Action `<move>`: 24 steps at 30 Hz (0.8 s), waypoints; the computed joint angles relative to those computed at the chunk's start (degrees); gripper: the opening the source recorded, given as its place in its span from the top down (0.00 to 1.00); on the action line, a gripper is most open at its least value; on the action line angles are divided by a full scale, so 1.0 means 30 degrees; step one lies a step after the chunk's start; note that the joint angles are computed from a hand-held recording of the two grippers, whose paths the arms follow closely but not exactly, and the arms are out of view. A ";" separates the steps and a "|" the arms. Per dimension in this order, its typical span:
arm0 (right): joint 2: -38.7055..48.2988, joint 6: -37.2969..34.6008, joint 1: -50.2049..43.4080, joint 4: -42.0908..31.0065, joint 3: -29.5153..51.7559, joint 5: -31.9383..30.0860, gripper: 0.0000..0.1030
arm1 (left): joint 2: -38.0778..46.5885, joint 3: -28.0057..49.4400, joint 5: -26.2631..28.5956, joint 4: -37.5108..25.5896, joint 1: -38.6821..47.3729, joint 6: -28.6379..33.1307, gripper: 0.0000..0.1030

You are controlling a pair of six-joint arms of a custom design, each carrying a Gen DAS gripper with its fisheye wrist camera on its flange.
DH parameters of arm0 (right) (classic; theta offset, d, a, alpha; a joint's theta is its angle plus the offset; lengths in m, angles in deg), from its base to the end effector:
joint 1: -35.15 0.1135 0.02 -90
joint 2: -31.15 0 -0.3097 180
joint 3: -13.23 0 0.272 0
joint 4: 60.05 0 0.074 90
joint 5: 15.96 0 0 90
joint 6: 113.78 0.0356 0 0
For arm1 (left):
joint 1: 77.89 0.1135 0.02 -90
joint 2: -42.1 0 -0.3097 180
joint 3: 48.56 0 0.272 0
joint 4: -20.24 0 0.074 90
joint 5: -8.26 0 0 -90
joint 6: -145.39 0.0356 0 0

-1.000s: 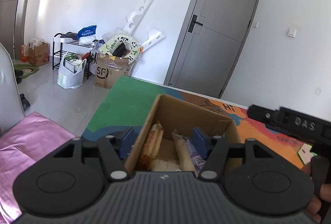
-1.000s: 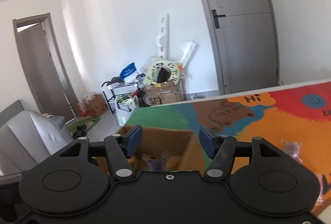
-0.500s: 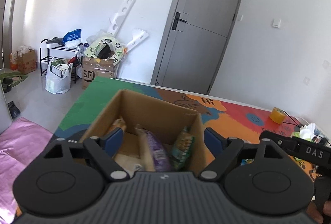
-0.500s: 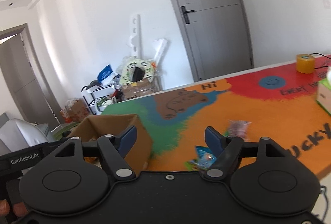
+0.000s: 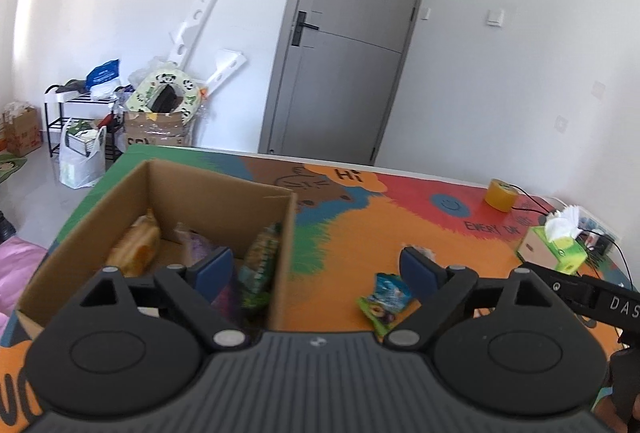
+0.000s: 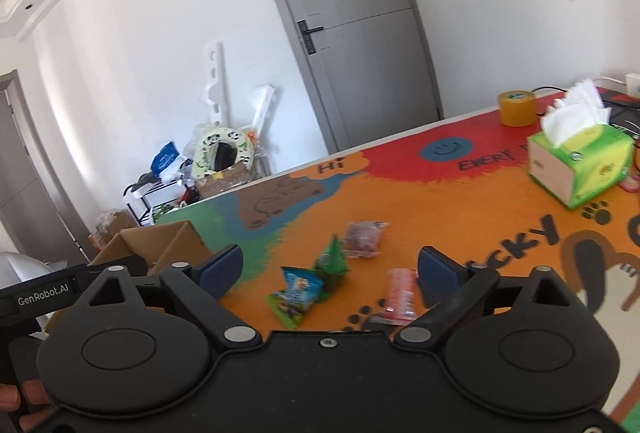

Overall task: Organize snacks
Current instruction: 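Move both tools back over the remaining snacks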

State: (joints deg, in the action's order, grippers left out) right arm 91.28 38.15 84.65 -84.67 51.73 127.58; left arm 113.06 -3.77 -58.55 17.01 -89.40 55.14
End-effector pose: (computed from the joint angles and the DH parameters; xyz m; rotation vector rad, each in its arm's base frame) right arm 0.1415 0.1216 0.2131 0.6117 1.9207 0.0939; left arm 0.2481 -0.0648 0.2339 0.4499 2.0348 -0.5462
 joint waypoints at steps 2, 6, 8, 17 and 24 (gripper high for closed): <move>-0.0506 0.0710 0.0242 -0.0795 -0.0219 0.0305 0.04 | -0.0079 -0.0086 -0.0197 0.0072 -0.0466 -0.0117 0.13; -0.1555 0.1599 0.0395 -0.1896 -0.0741 0.0672 0.01 | -0.0198 -0.0261 -0.0754 0.0135 -0.1480 -0.0407 0.13; -0.2144 0.2074 0.0488 -0.2526 -0.0999 0.0860 0.01 | -0.0236 -0.0351 -0.1030 0.0196 -0.1997 -0.0486 0.13; -0.4826 0.4737 0.1169 -0.6197 -0.1900 0.1512 0.01 | -0.0162 -0.0326 -0.2622 -0.0083 -0.4506 -0.1082 0.13; -0.6478 0.4506 0.0419 -0.6451 -0.2903 0.0766 0.07 | 0.0935 -0.0569 -0.3669 0.1208 -0.6228 -0.1131 0.13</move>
State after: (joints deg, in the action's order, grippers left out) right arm 71.84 51.67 85.91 -104.02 43.02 129.87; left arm 115.87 -5.48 -69.56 20.63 -108.09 51.75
